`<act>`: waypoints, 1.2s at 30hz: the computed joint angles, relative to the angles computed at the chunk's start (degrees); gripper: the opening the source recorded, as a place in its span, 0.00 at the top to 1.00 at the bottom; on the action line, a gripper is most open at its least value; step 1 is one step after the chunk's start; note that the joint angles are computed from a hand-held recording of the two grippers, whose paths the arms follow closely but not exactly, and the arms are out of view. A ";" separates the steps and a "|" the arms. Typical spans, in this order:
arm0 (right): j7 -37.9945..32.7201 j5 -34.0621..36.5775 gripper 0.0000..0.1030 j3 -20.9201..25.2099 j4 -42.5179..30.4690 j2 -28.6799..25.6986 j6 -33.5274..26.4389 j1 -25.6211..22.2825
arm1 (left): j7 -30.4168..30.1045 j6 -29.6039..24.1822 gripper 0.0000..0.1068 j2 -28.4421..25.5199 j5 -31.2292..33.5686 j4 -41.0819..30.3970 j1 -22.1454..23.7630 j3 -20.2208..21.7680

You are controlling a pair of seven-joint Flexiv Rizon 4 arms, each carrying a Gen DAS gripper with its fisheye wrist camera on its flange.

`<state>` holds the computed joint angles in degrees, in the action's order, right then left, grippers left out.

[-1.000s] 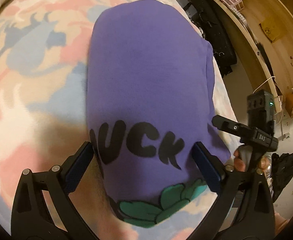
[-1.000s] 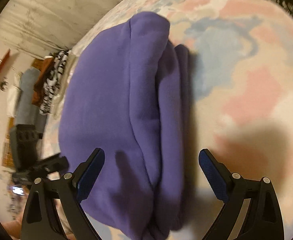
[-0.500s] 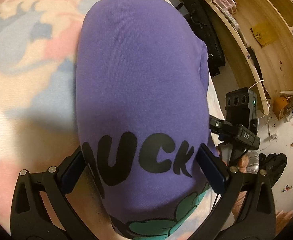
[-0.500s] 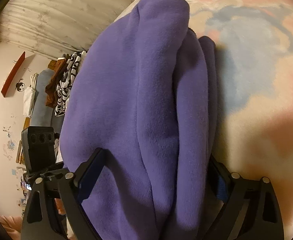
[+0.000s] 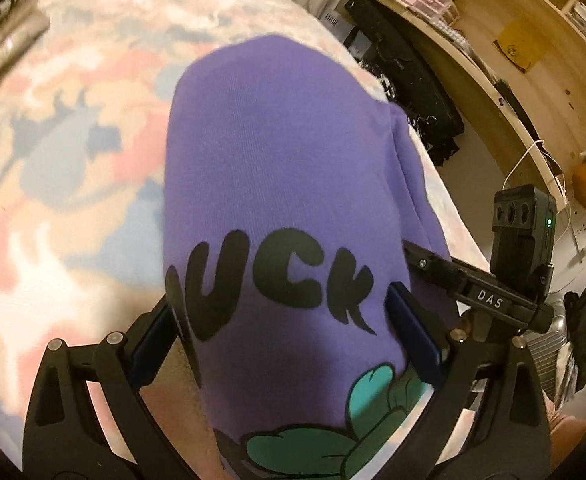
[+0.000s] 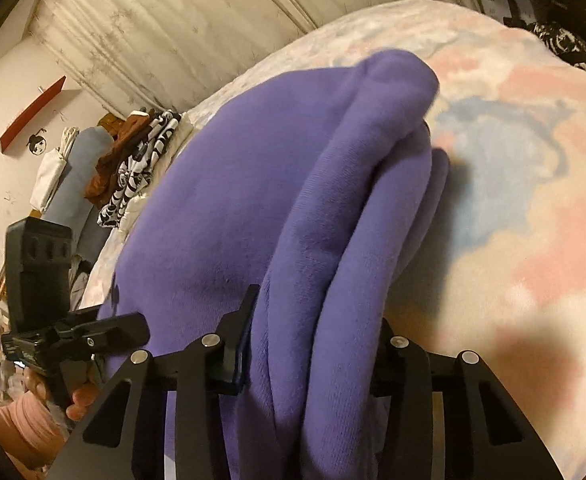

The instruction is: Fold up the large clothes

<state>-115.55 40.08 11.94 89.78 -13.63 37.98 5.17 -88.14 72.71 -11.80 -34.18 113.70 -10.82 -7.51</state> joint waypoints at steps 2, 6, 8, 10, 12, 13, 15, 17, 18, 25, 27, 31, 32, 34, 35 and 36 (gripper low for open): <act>0.48 1.26 0.61 0.44 1.50 2.05 0.76 -0.10 | -1.94 -0.46 0.10 0.99 2.69 -0.56 -0.58 1.00; 1.15 2.87 0.61 0.34 4.66 6.74 1.68 0.77 | -6.10 -1.55 0.10 4.16 8.16 -0.72 -1.46 2.70; 1.24 3.53 0.61 -0.14 5.64 8.67 1.65 1.51 | -5.85 -1.41 0.10 7.67 8.16 1.91 -1.35 3.28; 1.86 3.64 0.61 -0.31 6.48 10.52 2.33 2.83 | -7.72 -1.84 0.10 10.26 9.77 2.79 -1.54 3.89; 3.17 3.17 0.61 -0.30 7.00 12.05 3.47 4.59 | -9.35 -2.90 0.10 12.81 11.11 3.09 -1.52 4.43; 3.34 3.18 0.61 -0.53 7.22 12.95 3.50 5.14 | -10.04 -3.15 0.10 14.37 11.88 3.51 -1.49 4.74; 3.04 3.67 0.61 -1.24 7.86 15.32 2.94 5.95 | -10.89 -3.64 0.10 16.93 13.11 4.14 -1.28 5.27; 3.58 3.45 0.61 -1.38 7.99 17.04 3.21 7.43 | -11.83 -4.11 0.10 21.44 14.68 6.41 -1.21 6.20; 4.04 3.17 0.61 -1.21 8.17 17.98 3.71 8.35 | -12.50 -4.70 0.10 23.34 15.72 6.80 -0.79 6.44; 9.28 -0.78 0.61 1.28 6.56 20.03 10.13 16.32 | -11.60 -11.56 0.10 37.75 19.40 8.88 3.01 10.62; 11.55 -3.22 0.61 2.60 3.81 17.92 12.82 19.18 | -9.75 -13.96 0.10 40.58 19.82 8.32 4.57 12.33; 15.83 -8.58 0.61 4.77 -3.79 11.70 16.06 24.17 | -3.90 -18.58 0.10 43.31 19.13 4.97 8.16 16.88; 16.76 -9.99 0.61 5.32 -5.74 10.05 16.75 25.22 | -2.09 -19.04 0.10 42.81 18.50 3.79 8.93 17.91; 19.03 -13.40 0.61 6.29 -10.70 5.76 18.02 27.53 | 2.68 -19.61 0.10 41.19 16.37 0.82 10.41 20.90; 20.68 -15.79 0.61 6.61 -14.29 2.64 18.66 29.18 | 5.09 -19.67 0.10 40.00 14.93 -0.46 11.01 22.18; 22.26 -18.30 0.61 6.71 -18.16 -0.60 18.84 30.70 | 7.81 -19.30 0.10 38.42 13.07 -1.87 11.49 23.70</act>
